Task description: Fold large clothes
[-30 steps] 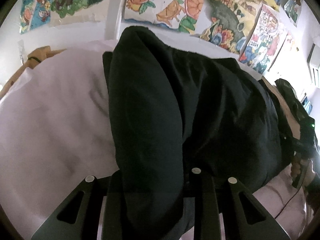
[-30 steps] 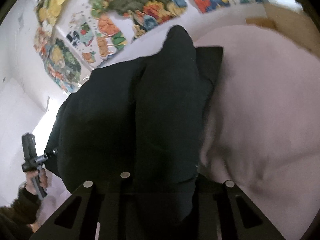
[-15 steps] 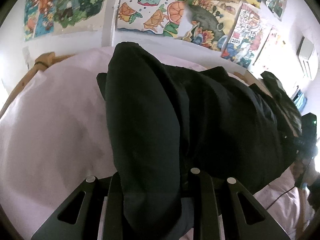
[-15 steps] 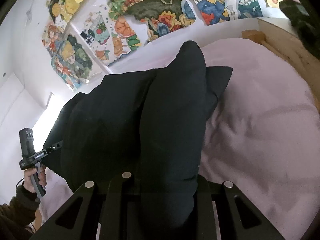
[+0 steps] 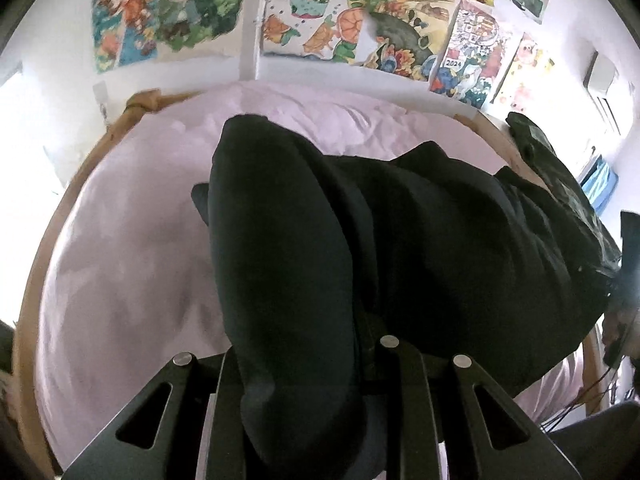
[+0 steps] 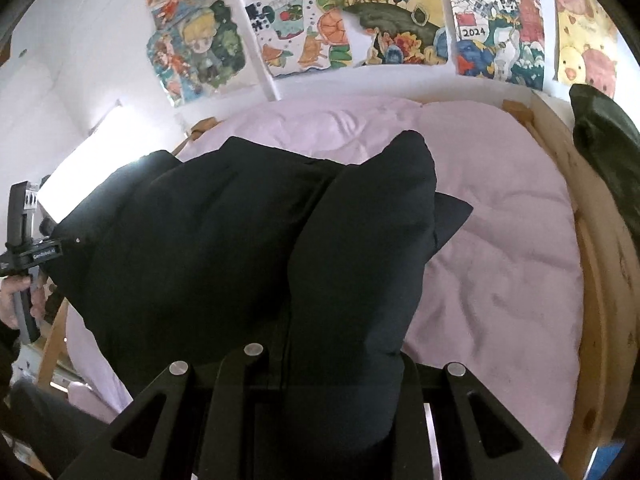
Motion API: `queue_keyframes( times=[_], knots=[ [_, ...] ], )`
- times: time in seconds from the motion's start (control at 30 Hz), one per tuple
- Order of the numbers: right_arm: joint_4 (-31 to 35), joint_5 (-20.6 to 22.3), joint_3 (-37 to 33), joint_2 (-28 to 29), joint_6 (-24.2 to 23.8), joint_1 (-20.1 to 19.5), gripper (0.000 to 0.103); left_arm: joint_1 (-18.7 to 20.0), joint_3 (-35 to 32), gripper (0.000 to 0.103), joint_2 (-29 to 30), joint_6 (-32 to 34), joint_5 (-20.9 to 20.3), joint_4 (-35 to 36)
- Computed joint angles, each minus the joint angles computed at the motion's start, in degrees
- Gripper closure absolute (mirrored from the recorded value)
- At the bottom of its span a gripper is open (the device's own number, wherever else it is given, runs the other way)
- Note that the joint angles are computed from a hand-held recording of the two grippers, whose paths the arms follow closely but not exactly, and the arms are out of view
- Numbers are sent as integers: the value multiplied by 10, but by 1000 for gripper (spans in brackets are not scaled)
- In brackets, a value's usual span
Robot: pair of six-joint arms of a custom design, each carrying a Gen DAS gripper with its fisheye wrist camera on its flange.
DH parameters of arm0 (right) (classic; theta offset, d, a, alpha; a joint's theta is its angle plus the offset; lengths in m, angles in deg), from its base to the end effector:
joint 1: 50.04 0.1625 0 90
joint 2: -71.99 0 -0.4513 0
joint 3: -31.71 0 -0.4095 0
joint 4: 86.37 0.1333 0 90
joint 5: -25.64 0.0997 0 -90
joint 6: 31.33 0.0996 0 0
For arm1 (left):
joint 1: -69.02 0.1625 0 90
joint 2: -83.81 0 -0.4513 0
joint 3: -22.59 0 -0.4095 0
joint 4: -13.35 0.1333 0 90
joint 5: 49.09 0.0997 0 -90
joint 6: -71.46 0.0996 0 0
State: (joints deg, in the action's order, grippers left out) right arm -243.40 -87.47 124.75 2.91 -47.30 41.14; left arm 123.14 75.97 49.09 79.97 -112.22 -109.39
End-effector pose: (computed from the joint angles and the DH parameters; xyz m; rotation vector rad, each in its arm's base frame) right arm 0.1080 -0.6687 0.4189 0.1737 -2.5080 0.9147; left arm -0.3697 -0.8153 0.2266 0.9477 2.5342 -0.4773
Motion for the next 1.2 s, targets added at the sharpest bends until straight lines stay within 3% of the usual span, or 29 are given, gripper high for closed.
queue_keyframes(
  times=[0.07,0.17,0.3,0.5,0.57,0.73,0.8,0.93,1.07,1.2],
  knots=[
    [-42,-1,34,-5,9,-12,83,5,57,85,-16,2,5,-51],
    [-81,-32,54,5,-17,-17,78,15,109,83,-28,6,8,-118],
    [-119,-32,73,7,-22,-26,67,23,118,75,-27,3,28,-131],
    [-175,-17,103,2,6,-45,49,37,118,56,-34,-24,19,-136],
    [-197,-27,112,1,6,-41,41,35,122,40,-36,-48,45,-141],
    [-234,-70,114,18,-9,-22,19,33,146,28,-52,-81,53,-184],
    [-276,-101,119,27,-20,-13,0,29,161,20,-60,-87,66,-201],
    [-340,-117,133,35,-34,-6,0,14,209,5,-76,-70,109,-292],
    [-393,-123,147,39,-42,-1,0,-8,257,2,-82,6,149,-421],
    [-470,-140,157,52,-73,10,0,-26,292,2,-83,73,161,-515]
  ],
)
